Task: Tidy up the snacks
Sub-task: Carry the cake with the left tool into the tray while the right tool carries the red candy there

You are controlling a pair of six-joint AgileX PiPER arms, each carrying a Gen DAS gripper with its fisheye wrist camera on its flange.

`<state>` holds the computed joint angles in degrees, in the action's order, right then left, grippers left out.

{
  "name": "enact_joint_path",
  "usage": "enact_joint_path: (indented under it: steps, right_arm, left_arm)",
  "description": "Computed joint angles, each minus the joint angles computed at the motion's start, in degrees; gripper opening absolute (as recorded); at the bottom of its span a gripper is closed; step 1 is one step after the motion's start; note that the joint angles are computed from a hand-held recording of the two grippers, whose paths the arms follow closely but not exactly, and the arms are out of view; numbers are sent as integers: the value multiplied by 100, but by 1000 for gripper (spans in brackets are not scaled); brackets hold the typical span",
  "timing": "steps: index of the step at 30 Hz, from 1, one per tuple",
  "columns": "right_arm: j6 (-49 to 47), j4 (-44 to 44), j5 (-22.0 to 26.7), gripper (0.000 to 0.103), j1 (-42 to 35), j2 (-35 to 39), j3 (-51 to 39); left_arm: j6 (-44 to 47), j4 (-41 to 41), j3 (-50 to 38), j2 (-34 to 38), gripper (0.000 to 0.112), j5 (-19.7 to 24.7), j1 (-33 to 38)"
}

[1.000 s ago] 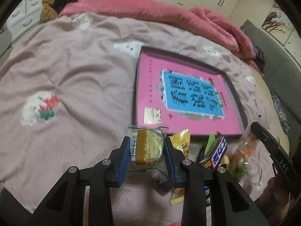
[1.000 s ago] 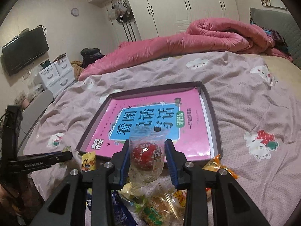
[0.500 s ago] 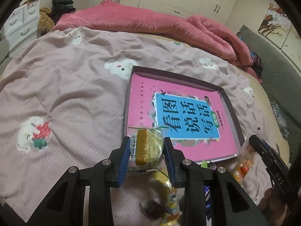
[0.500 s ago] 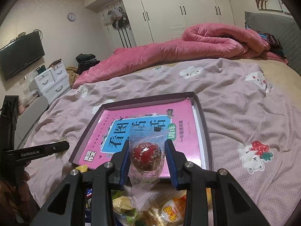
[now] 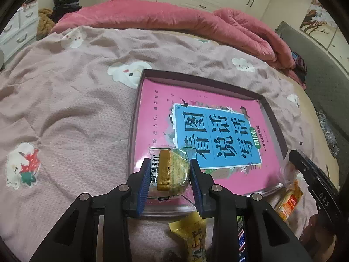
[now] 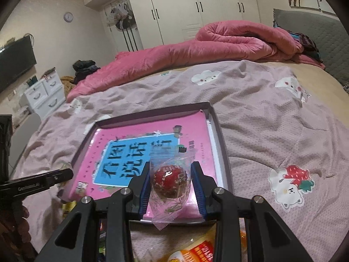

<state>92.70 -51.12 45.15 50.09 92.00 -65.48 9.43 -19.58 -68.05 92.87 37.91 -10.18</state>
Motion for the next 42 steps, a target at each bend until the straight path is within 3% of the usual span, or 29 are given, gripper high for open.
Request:
enact_joint_path:
  steps: [6,16,25,42]
  right_arm:
    - [-322,217,310,36,-66,273,-158]
    - [-283,167,429,36,-107,365,-136]
    - [-195,221,142,37,-291,364,28]
    - [25,268,93,41,-261,254,238]
  left_arm:
    - [-7,63,-8,188,36,-101,-61]
    - [4,15,-107,455,36,-38,-110]
    - [90,-77,-194,587,36,7,-146]
    - [309,-362,-223,659,38,54,-73]
